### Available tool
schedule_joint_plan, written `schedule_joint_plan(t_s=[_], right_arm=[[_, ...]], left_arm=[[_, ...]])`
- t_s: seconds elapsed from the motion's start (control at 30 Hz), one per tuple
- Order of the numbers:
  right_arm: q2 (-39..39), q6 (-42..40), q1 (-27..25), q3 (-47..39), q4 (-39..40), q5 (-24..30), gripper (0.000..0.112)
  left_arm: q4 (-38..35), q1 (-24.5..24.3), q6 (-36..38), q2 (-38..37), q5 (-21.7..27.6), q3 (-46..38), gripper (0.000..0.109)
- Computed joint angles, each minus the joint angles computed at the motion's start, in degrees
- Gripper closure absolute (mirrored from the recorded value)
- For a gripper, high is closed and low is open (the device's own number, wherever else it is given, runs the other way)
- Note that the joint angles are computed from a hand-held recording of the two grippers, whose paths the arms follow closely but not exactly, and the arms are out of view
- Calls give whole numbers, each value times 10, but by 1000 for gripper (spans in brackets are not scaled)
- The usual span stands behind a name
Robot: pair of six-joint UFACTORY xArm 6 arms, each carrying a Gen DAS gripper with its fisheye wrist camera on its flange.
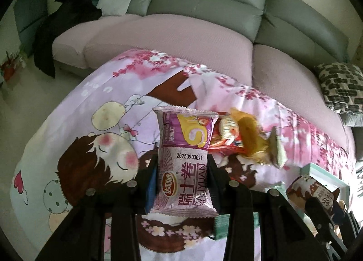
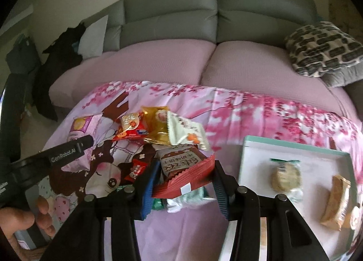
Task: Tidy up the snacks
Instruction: 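Carry the pink pack over the tray with the left gripper while the right gripper carries the red pack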
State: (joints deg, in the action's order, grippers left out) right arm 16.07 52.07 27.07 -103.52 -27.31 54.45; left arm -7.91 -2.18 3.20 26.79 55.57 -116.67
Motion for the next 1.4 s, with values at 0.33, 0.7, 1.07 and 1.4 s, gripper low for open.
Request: schedule_joint_plan(t_s=[0.33, 0.7, 1.07, 1.4], right_arm=[[-130, 104, -14, 143, -43, -24, 64], [-264, 200, -51, 271, -97, 4, 64], [-352, 253, -100, 364, -98, 29, 64], [-337, 240, -128, 393, -70, -19, 64]], left_arm=[[-14, -42, 51, -46, -33, 49, 68], [-39, -93, 110, -94, -63, 100, 68], [-69, -160, 185, -114, -54, 132, 68], [-50, -197, 192, -91, -47, 135, 68]])
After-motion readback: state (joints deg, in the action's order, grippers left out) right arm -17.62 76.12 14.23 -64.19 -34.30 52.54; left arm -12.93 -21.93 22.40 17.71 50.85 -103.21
